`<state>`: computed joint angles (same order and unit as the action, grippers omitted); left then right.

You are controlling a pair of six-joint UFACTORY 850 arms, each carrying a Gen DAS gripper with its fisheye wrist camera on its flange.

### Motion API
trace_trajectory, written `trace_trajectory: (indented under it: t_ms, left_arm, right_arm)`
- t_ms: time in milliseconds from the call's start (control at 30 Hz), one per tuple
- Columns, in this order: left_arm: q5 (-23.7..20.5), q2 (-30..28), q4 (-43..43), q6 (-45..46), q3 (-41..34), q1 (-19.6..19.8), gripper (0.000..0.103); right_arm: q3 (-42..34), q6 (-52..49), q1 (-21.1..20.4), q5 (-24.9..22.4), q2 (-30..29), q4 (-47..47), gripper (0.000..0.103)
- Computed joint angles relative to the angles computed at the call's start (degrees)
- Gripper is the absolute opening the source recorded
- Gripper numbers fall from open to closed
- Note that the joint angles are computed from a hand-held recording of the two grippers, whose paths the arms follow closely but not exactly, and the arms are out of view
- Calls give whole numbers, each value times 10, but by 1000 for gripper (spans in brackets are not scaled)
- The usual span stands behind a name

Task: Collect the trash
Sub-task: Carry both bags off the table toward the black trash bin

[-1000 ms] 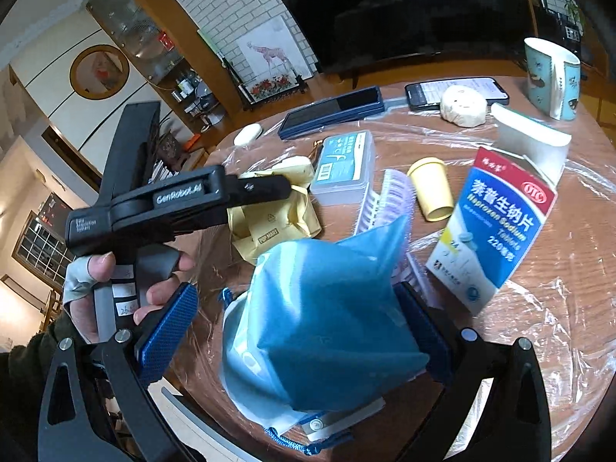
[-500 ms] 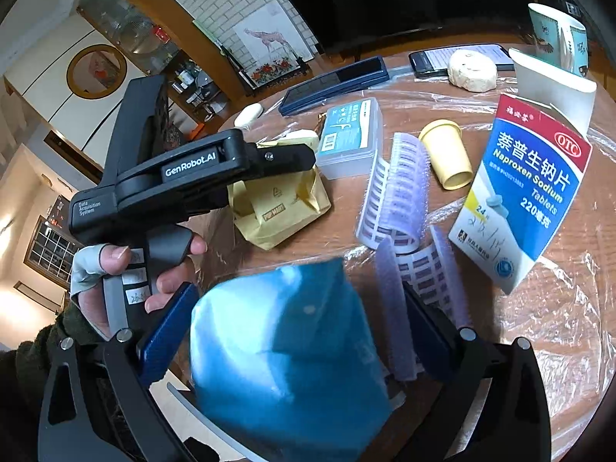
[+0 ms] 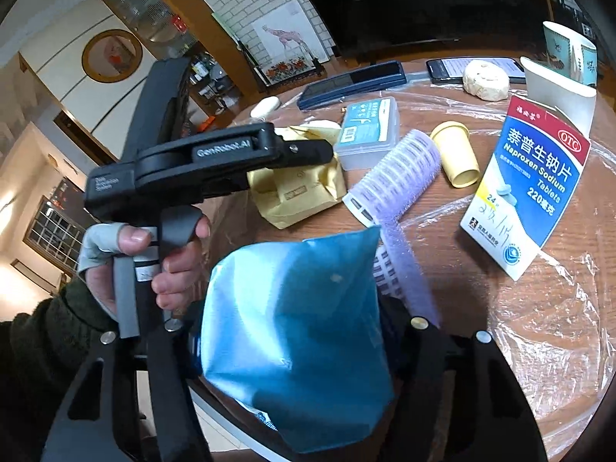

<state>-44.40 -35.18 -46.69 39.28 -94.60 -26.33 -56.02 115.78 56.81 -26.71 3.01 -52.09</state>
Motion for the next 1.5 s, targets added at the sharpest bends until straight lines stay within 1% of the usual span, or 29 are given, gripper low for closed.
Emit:
trace_trajectory:
  t_ms: [33, 100, 200, 400, 500, 567, 700, 833, 967, 1100, 1233, 1333, 1500]
  left_arm:
    - [-1, 0, -2, 1, 0, 0, 73]
    - [-3, 2, -9, 6, 3, 2, 68]
    - [-5, 8, -25, 17, 8, 6, 67]
    - [28, 41, -38, 59, 38, 10, 67]
    - [29, 52, -47, 68, 50, 16, 67]
    - [28, 57, -56, 74, 57, 22, 67]
    - [33, 73, -67, 85, 76, 28, 67]
    - [41, 97, -88, 116, 103, 34, 67]
    - [29, 115, -108, 143, 123, 42, 67]
    - [24, 132, -119, 166, 144, 47, 67]
    - [13, 149, -133, 191, 163, 52, 67]
    - [12, 164, -136, 209, 181, 54, 67]
    - [20, 203, -151, 226, 227, 55, 67]
  right_arm:
    - [1, 11, 1, 0, 3, -11, 63]
    - [2, 34, 6, -5, 9, -36, 63]
    - [3, 50, 10, -15, 20, -59, 63]
    - [14, 86, 18, -56, 51, -94, 63]
    - [24, 124, 19, -67, 67, -126, 63]
    - [20, 119, 21, -91, 70, -125, 63]
    - [18, 128, 23, -116, 77, -133, 63]
    - [14, 147, 33, -148, 84, -151, 63]
    - [4, 155, 50, -188, 81, -153, 63]
    - [-1, 162, 64, -218, 78, -144, 63]
    - [-5, 178, 85, -251, 74, -135, 63]
    - [-7, 191, 101, -273, 73, -135, 63]
    - [-1, 196, 119, -283, 80, -132, 63]
